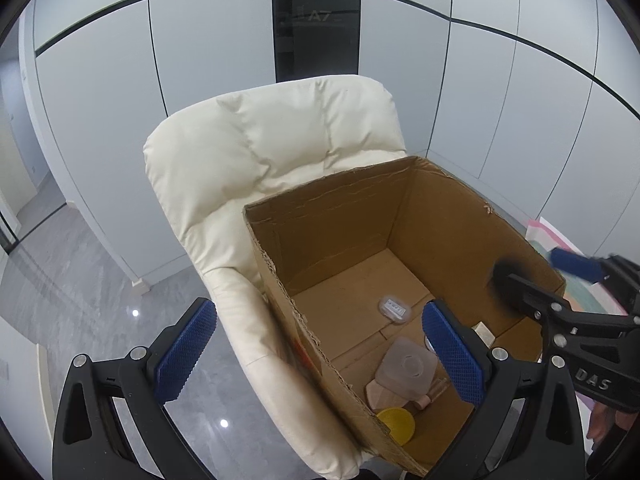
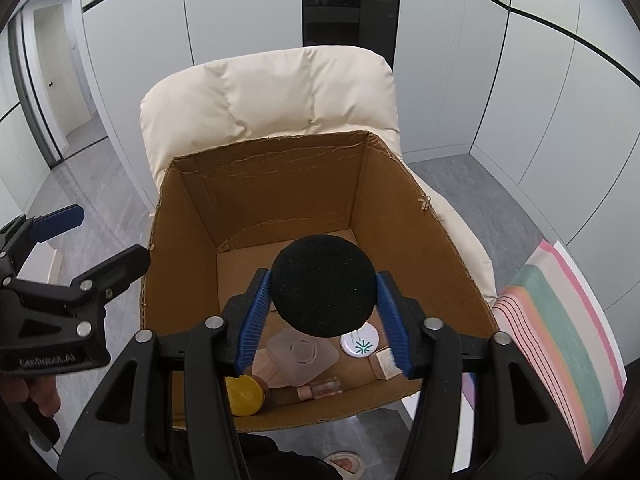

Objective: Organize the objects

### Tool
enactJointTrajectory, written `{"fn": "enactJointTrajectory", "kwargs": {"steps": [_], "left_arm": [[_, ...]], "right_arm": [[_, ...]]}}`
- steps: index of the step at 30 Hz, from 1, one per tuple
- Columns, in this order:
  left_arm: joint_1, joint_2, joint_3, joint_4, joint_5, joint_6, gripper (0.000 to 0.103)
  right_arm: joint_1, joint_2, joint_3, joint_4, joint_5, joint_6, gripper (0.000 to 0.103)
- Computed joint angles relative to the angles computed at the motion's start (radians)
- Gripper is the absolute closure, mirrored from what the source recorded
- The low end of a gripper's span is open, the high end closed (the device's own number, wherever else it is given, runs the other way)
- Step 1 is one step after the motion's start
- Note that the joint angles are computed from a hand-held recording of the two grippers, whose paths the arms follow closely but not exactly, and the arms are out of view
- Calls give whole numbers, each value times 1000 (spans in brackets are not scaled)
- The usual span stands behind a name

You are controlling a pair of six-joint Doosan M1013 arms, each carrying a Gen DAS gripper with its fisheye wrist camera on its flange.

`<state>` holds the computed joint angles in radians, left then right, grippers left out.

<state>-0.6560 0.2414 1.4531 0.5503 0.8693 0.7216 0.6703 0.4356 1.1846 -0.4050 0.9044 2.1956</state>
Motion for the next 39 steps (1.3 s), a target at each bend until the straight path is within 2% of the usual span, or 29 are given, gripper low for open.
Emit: {"fn": "enactJointTrajectory", "kwargs": {"steps": [2, 4, 14, 39], "left_arm": [[1, 3, -3, -5, 8, 1, 0], [2, 5, -6, -12, 5, 6, 0], [-8, 35, -46, -31, 5, 29, 0], [-100, 162, -223, -123, -30, 190, 0]], "right_arm": [[2, -4, 6, -32, 0, 45, 7], [-3, -9, 12, -30, -4, 61, 2], [-34, -42, 59, -3, -1, 116, 0], [-105, -199, 258, -152, 47, 344, 0]]}}
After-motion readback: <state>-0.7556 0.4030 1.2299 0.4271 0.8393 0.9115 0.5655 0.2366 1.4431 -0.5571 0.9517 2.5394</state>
